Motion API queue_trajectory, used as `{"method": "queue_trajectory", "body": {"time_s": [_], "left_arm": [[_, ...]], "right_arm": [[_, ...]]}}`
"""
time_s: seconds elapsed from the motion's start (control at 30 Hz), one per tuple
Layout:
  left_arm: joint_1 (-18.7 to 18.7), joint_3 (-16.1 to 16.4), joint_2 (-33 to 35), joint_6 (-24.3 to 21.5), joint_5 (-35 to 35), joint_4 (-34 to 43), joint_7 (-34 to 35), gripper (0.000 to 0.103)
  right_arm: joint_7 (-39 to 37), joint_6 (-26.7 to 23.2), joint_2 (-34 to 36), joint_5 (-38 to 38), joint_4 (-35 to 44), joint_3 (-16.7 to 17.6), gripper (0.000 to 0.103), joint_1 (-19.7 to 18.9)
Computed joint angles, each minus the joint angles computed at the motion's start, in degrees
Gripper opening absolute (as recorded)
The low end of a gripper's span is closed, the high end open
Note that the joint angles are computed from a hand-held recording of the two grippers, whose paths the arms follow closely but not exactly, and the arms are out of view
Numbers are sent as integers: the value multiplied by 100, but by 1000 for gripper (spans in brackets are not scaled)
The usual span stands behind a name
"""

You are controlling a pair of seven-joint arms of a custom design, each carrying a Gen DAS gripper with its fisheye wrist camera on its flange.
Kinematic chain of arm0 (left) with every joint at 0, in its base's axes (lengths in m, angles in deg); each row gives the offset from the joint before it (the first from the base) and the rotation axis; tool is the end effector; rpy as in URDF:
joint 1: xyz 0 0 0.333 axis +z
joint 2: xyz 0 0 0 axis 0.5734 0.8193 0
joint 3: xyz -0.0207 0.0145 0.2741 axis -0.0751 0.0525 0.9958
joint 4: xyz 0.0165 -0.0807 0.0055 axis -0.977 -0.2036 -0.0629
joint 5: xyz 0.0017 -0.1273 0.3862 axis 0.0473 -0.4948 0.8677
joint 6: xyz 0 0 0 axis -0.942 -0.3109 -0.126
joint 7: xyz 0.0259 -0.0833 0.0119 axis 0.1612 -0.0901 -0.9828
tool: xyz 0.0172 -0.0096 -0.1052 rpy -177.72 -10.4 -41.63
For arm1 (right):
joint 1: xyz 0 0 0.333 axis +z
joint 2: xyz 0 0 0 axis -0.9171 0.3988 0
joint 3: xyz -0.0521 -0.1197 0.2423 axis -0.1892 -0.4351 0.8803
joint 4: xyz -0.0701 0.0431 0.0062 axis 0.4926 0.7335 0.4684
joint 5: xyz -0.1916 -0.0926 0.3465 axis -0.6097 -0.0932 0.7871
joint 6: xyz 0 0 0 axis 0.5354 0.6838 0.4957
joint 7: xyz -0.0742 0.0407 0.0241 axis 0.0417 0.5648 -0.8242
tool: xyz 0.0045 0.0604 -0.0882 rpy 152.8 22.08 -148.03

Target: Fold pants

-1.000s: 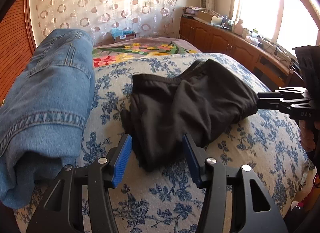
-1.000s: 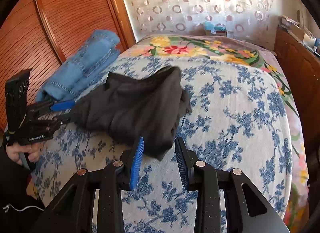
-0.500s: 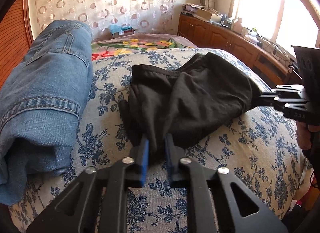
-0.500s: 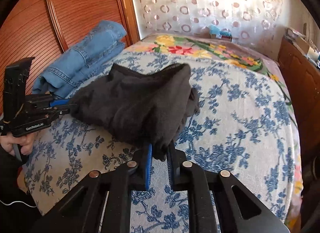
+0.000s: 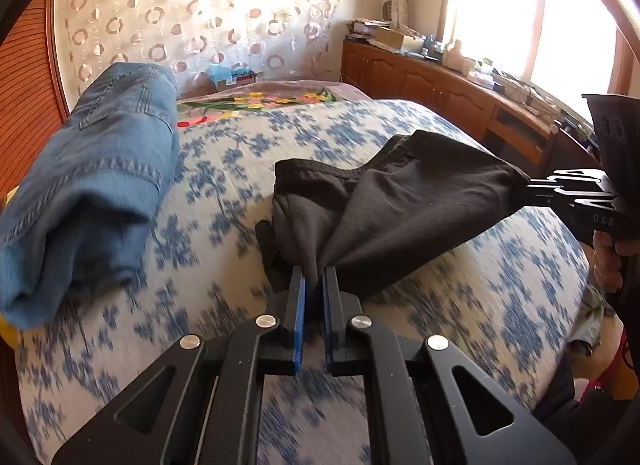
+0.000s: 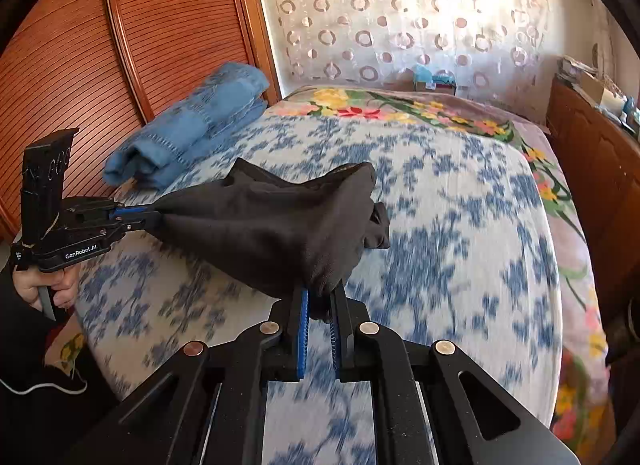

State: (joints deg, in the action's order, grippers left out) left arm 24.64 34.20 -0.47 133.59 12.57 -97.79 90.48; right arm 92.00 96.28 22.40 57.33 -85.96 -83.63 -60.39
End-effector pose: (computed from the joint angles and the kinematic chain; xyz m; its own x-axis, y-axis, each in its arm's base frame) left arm 0.5219 -0.2110 0.4330 -0.1681 -0.9828 0.0761 -0.7011 0.0649 -0.7101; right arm 0.5808 0.0349 0.4897 0.6522 -0.7503 -0.1079 -0.5411 -0.3612 -0.7594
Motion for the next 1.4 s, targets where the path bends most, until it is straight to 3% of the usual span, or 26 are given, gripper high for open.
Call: {"method": "queue_trajectory", "body": {"time_s": [0.2, 0.47, 0.57, 0.67, 0.73, 0.8, 0.97, 1.13, 1.3, 1.4], "left_arm": [[-140, -107, -519, -46, 169, -520, -346, 9], [-280, -103, -685, -71, 260, -714, -625, 9], [-288, -77, -726, -126, 277, -704, -685, 19], [-130, -174, -829, -122, 586, -723, -948, 36], [-78, -184, -926, -49, 701, -781, -1106, 56], [-85, -133, -934, -17, 728, -767, -1128, 60], [159, -235, -764, -8, 1168, -494, -1451, 61], [68, -93, -252, -8, 1038, 30, -1085, 61], [-24, -40, 317, -120, 452, 580, -377, 55], [10, -91, 699, -287, -39, 953, 137, 46]], "right_arm": [[-95, -147, -735, -18, -821, -157, 9, -65], [-35, -216, -1281, -187, -1360, -275, 10, -63], [8, -194, -1325, -210, -1357, -293, 14, -45], [-66, -108, -1429, -158, -1389, -324, 15, -14], [-129, -55, -1472, -101, -1396, -355, 17, 5], [-153, 133, -1575, -72, -1474, -336, 22, 13], [-138, 319, -1588, 72, -1416, -374, 29, 92], [-58, 541, -1210, 141, -1077, -277, 30, 228], [62, 700, -517, 119, -525, -108, 36, 321], [306, 776, -90, -100, -158, 4, 37, 282]]}}
